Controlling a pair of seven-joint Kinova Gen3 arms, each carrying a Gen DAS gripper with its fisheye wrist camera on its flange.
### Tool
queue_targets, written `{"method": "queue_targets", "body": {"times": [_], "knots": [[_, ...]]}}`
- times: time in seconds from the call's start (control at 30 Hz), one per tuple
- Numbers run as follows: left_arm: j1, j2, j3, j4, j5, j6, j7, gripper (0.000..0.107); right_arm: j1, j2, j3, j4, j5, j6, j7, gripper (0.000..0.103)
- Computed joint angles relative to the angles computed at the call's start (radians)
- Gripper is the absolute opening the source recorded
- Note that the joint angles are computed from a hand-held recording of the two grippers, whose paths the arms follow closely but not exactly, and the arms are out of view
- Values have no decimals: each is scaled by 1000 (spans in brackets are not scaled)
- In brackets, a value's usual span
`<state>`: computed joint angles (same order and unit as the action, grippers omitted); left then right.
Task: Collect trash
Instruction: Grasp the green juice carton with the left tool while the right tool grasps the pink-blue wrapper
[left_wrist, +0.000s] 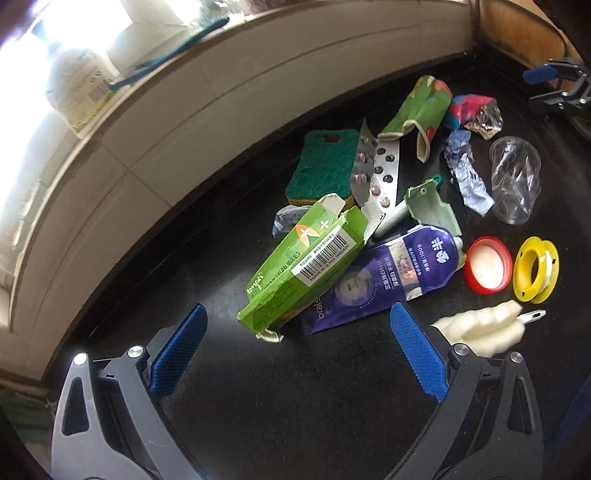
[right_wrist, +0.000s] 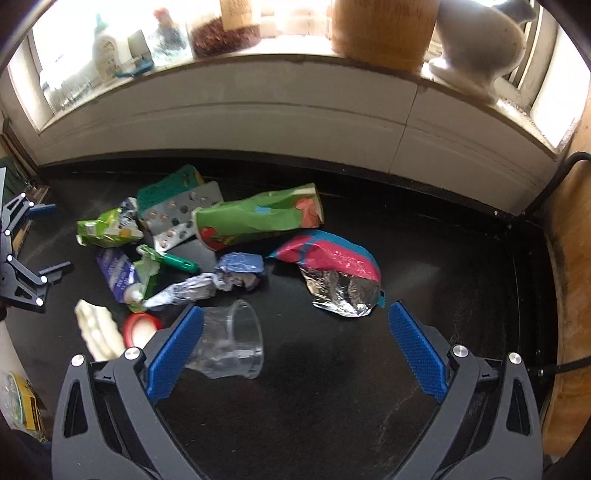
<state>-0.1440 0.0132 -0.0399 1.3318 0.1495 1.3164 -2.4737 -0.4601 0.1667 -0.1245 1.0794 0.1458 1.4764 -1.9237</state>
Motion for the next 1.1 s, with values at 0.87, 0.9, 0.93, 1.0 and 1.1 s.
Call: {"method": "queue_targets", "body": {"times": [0.87,0.9,0.93,1.0,1.1], "knots": [[-156,156,12,-325,240,323,221,23,104,-45,26,53,-168,-3,114,7],[-157,135,10,-317,244,329,249,23,96,-71,9,57,-156,-5,80,7],[-145,104,10,-296,237,322,279,23,86,-87,1,52,-143,-1,60,7],[-132,49,3,-266,224,325,326,23,56,-92,-19,17,-105,18,14,7],[-88,-27,-5,-196,201,300,400,23,15,-114,-46,-12,-70,35,-42,7]]}}
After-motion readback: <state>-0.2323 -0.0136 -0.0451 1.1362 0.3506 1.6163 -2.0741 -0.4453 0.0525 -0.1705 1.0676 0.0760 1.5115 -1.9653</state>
